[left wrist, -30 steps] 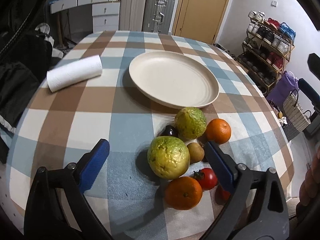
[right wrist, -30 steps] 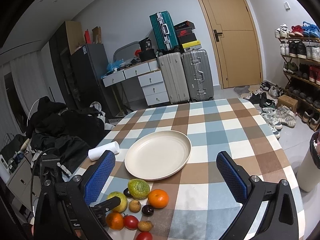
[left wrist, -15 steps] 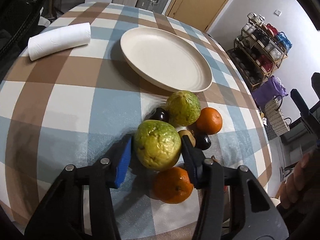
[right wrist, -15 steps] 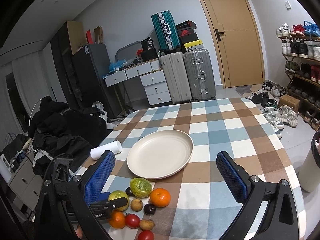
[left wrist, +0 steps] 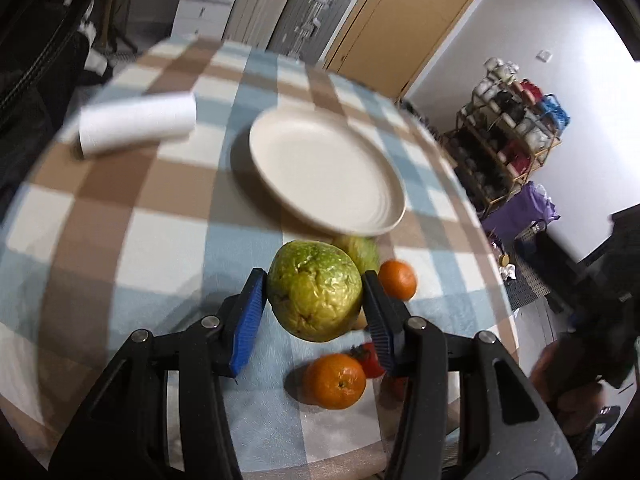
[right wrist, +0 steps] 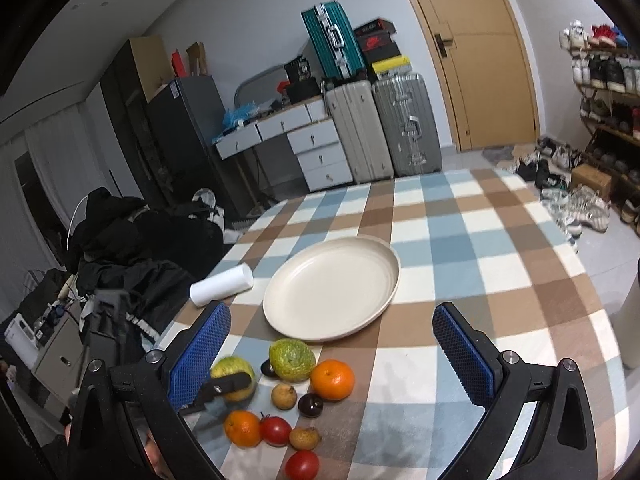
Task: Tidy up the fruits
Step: 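Grasp the large yellow-green citrus with the left tool and lift it, then grasp the bumpy green citrus with the right tool while the left tool holds its citrus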
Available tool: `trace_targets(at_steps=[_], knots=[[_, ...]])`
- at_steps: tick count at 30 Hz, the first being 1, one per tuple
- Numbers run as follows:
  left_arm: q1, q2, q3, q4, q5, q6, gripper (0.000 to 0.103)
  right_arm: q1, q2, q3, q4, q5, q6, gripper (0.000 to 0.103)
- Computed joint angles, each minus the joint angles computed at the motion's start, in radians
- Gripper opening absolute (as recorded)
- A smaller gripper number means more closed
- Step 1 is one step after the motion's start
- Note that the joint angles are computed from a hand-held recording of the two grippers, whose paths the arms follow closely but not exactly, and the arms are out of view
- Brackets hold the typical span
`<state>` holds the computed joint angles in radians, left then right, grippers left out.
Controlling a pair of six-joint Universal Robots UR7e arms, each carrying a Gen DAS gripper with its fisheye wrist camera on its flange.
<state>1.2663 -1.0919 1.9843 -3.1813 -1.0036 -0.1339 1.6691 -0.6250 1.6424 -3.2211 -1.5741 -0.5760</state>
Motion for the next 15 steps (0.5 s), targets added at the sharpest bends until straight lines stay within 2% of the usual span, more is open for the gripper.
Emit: trace_targets(at_steps=[3, 9, 15], knots=[[0.002, -0.040, 0.016, -0.019, -0.048, 0.024, 0.045, 0.000, 0.011, -0.018, 0.060, -0.013, 0.009, 0.103], [-0.001, -0.108, 0.033, -0.040, -0.050, 0.064, 0.045, 0.019, 0.062, -0.074, 0.139, -0.076, -0.022, 0.103], [0.000, -0.179, 0.069, -0.039, -0.126, 0.091, 0.045, 0.042, 0.136, -0.157, 0.220, -0.120, -0.048, 0.102]])
